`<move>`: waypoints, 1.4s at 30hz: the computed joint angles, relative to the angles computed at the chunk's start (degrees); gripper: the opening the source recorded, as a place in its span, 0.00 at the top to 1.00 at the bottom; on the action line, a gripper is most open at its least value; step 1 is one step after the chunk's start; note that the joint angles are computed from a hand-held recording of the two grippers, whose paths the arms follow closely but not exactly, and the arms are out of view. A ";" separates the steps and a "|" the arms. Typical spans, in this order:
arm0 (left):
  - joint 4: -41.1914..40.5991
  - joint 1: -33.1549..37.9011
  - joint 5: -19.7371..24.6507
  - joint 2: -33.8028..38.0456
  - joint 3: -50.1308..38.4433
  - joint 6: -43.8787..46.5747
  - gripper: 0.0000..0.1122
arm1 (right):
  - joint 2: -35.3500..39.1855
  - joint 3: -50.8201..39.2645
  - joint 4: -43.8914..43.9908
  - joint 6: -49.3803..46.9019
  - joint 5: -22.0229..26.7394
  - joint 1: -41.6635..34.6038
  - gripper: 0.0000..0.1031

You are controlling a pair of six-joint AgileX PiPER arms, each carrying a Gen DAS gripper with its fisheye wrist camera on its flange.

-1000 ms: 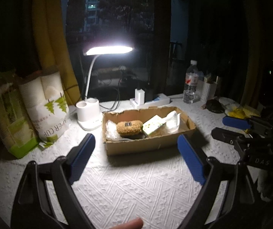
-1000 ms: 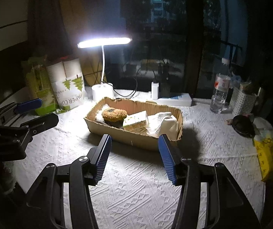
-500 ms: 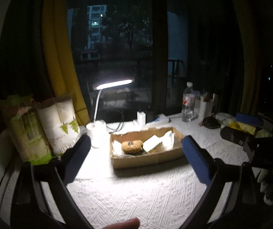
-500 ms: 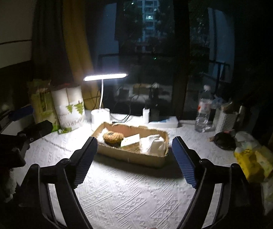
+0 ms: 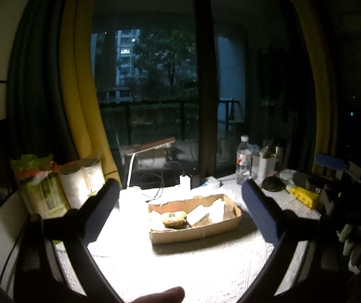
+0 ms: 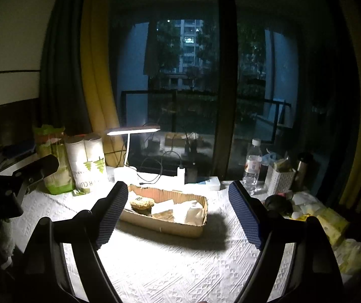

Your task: Organize soft objects

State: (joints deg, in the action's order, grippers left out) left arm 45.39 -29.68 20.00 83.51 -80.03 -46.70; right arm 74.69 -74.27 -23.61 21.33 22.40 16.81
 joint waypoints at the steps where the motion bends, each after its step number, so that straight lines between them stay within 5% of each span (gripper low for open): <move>1: 0.07 -0.07 0.06 -0.06 -0.02 -0.08 0.13 | -0.09 -0.03 -0.09 0.09 -0.01 0.00 0.18; 42: 1.36 -1.37 0.79 -0.03 -0.27 -1.65 0.13 | 0.01 -0.08 0.52 -0.34 -0.20 -0.56 0.18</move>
State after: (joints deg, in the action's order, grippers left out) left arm 46.75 -31.05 20.79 83.48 -80.30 -48.36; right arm 74.70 -74.35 -23.09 20.99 22.20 16.25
